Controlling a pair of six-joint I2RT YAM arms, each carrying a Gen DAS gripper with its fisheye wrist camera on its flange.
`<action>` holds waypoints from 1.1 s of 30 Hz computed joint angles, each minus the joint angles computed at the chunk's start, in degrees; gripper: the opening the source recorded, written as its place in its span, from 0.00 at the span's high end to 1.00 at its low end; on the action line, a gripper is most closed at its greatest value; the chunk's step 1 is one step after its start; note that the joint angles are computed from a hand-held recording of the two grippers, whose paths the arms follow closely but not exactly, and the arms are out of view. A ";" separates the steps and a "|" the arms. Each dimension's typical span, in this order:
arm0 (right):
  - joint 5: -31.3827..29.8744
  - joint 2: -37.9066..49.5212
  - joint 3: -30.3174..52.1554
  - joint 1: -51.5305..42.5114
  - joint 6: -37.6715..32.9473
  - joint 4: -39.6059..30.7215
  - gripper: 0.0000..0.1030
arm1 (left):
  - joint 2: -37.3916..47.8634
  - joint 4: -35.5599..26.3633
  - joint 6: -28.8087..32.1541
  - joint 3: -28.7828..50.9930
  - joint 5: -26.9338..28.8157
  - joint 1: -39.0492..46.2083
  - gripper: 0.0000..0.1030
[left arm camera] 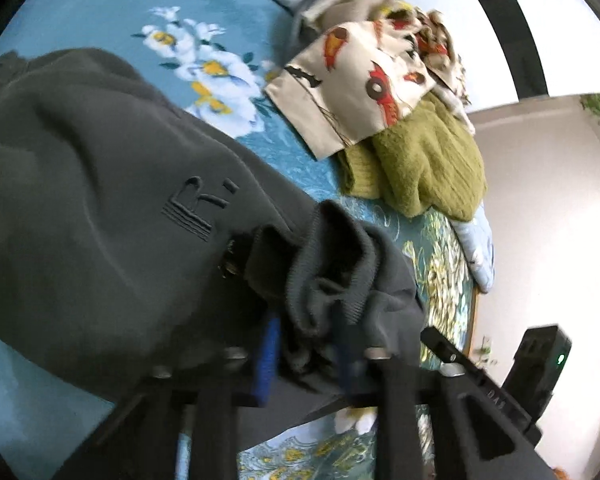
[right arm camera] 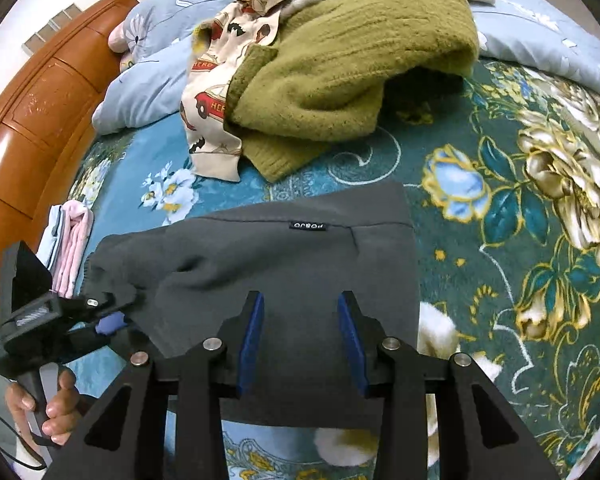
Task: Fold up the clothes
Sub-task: 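Fold the sweatpants again with the right gripper while the left gripper holds the waistband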
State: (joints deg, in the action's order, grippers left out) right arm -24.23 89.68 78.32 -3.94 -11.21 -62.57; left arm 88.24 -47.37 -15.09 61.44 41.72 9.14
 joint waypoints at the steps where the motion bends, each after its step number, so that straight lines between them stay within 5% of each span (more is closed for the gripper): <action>1: -0.30 -0.05 0.19 0.14 -0.05 0.03 0.62 | -0.62 0.26 0.13 -0.16 -0.26 -0.23 0.82; 5: -1.40 -2.12 -0.65 1.26 -0.56 2.00 0.62 | -0.15 -1.11 -0.36 0.33 -3.30 -0.67 0.82; 14: 9.03 1.39 -8.14 7.30 -0.36 5.46 0.62 | 5.21 -5.85 -2.99 2.35 -12.56 -3.45 0.77; 21: 7.72 1.79 -5.80 6.65 0.38 3.70 0.61 | -3.55 -2.15 -3.89 -1.39 -5.08 2.74 0.76; 23: 6.36 2.22 -5.17 5.57 0.48 2.85 0.61 | -10.76 3.10 -6.88 -5.63 2.34 11.25 0.67; 25: 5.63 2.20 -5.43 4.78 0.06 2.69 0.62 | -14.17 4.72 -9.21 -6.75 5.34 20.84 0.44; 26: 5.46 1.81 -5.88 4.64 -0.07 2.83 0.62 | -14.64 3.69 -8.74 -6.55 5.80 26.01 0.43; 29: 5.72 1.48 -5.99 4.98 0.66 2.84 0.61 | -6.11 -8.04 1.41 0.84 6.51 39.83 0.41; 33: 5.00 2.81 -4.60 6.06 1.42 2.42 0.61 | 7.65 -22.41 17.46 9.74 -4.33 44.80 0.38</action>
State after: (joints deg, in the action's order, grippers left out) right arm -19.23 92.49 73.73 2.13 -9.79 -60.14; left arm 95.88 -69.78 2.37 71.18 37.39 53.94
